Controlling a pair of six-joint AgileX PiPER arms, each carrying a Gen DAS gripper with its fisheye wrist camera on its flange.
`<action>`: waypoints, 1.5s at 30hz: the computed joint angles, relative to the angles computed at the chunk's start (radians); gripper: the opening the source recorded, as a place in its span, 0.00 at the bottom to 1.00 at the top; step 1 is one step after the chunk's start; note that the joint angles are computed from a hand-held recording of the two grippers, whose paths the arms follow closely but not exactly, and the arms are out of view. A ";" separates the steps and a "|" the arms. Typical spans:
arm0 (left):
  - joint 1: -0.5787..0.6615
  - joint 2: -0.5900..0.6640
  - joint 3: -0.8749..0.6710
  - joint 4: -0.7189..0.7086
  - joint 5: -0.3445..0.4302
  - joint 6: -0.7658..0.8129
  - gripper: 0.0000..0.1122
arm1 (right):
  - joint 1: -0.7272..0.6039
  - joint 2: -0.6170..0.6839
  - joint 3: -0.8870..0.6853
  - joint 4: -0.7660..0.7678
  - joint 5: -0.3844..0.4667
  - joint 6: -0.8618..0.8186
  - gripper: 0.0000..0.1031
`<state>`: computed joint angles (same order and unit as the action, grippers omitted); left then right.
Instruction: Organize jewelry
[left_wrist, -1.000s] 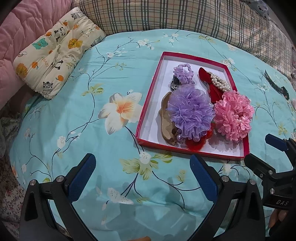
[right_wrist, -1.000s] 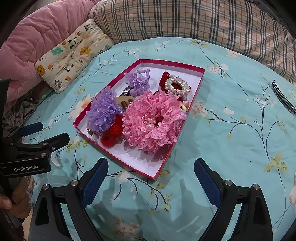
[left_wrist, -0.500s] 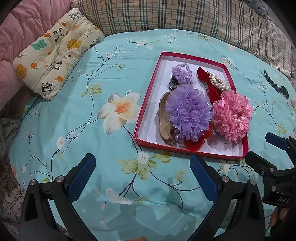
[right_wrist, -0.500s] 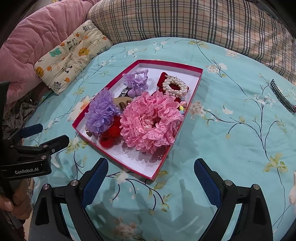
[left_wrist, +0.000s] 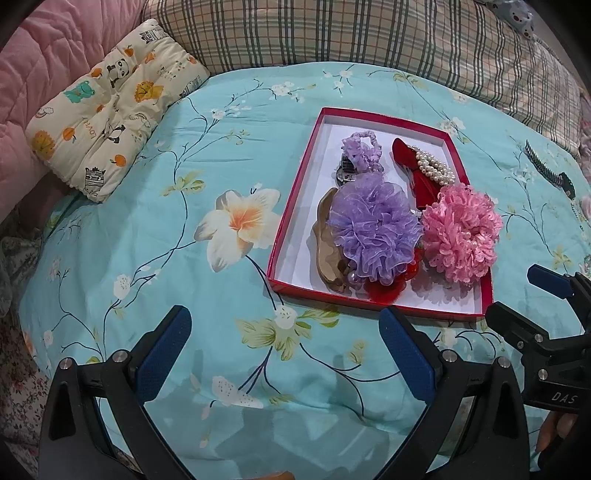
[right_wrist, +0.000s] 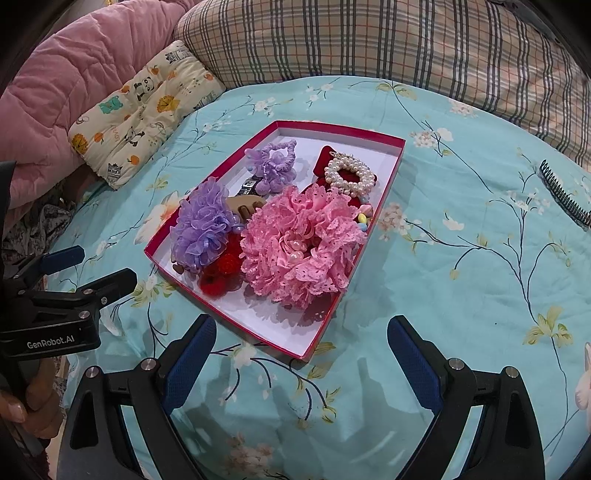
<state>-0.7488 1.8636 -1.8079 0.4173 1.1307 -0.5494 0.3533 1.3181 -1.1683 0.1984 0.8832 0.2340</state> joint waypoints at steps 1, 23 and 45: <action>0.000 0.002 -0.003 0.000 0.001 0.000 0.91 | -0.001 0.000 0.001 0.001 -0.001 -0.003 0.92; -0.006 0.002 -0.012 -0.002 0.007 -0.001 0.91 | -0.002 0.001 -0.010 -0.001 0.002 0.001 0.92; -0.017 0.003 -0.028 0.022 0.018 -0.003 0.91 | 0.006 0.010 -0.042 -0.010 0.011 0.008 0.92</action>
